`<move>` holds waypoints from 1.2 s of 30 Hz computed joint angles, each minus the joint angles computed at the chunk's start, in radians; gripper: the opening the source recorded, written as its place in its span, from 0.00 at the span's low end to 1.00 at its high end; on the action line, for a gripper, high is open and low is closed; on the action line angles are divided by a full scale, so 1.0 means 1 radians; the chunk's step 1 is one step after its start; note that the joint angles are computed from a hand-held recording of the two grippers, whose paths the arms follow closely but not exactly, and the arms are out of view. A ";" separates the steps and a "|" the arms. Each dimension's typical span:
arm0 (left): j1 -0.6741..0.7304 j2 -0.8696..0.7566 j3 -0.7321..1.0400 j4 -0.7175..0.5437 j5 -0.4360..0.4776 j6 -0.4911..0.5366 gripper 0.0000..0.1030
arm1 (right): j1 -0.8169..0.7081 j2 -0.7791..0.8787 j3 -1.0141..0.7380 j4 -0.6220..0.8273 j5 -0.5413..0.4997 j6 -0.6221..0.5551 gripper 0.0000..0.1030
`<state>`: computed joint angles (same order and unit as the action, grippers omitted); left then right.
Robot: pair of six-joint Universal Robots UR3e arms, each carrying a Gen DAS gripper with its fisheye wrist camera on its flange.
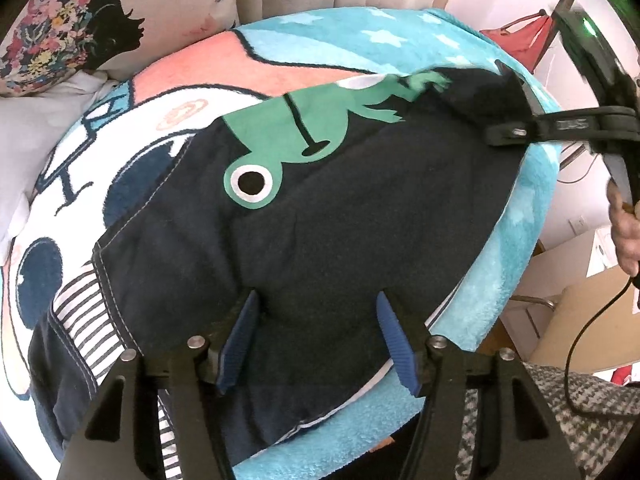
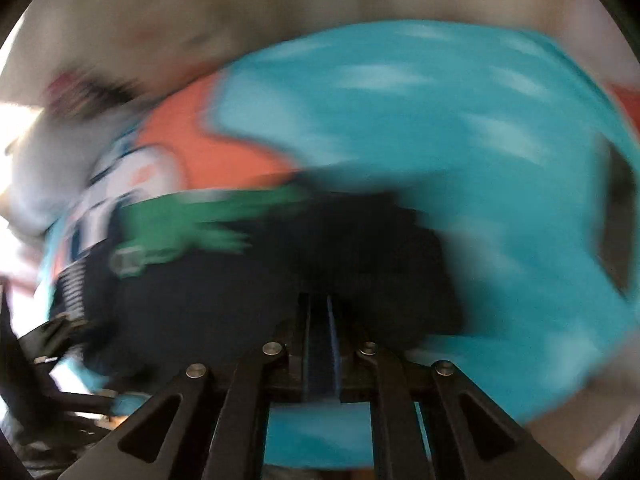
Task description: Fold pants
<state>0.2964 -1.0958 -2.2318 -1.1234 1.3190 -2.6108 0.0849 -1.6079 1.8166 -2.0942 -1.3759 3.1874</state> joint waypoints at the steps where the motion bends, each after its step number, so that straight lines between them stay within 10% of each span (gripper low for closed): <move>1: -0.030 -0.047 0.012 0.036 0.009 -0.026 0.59 | -0.105 -0.078 0.077 0.017 0.093 0.004 0.00; 11: -0.018 -0.116 0.197 -0.123 -0.070 -0.063 0.59 | -0.315 -0.317 0.087 0.110 0.277 -0.091 0.07; 18: -0.096 -0.309 0.292 -0.080 -0.035 -0.207 0.59 | -0.150 0.014 0.011 -0.072 0.228 -0.032 0.08; 22: -0.077 -0.277 0.327 -0.166 -0.064 -0.185 0.58 | -0.246 0.079 0.032 -0.055 0.378 -0.008 0.06; 26: -0.087 -0.296 0.432 -0.222 -0.107 -0.170 0.58 | -0.396 -0.105 0.127 0.028 0.536 -0.098 0.17; 28: -0.099 -0.347 0.495 -0.234 -0.140 -0.176 0.58 | -0.509 -0.266 0.189 0.120 0.566 -0.154 0.43; 36: -0.293 -0.791 0.969 -0.250 -0.241 -0.296 0.58 | -0.616 -0.499 0.321 0.324 0.534 -0.281 0.45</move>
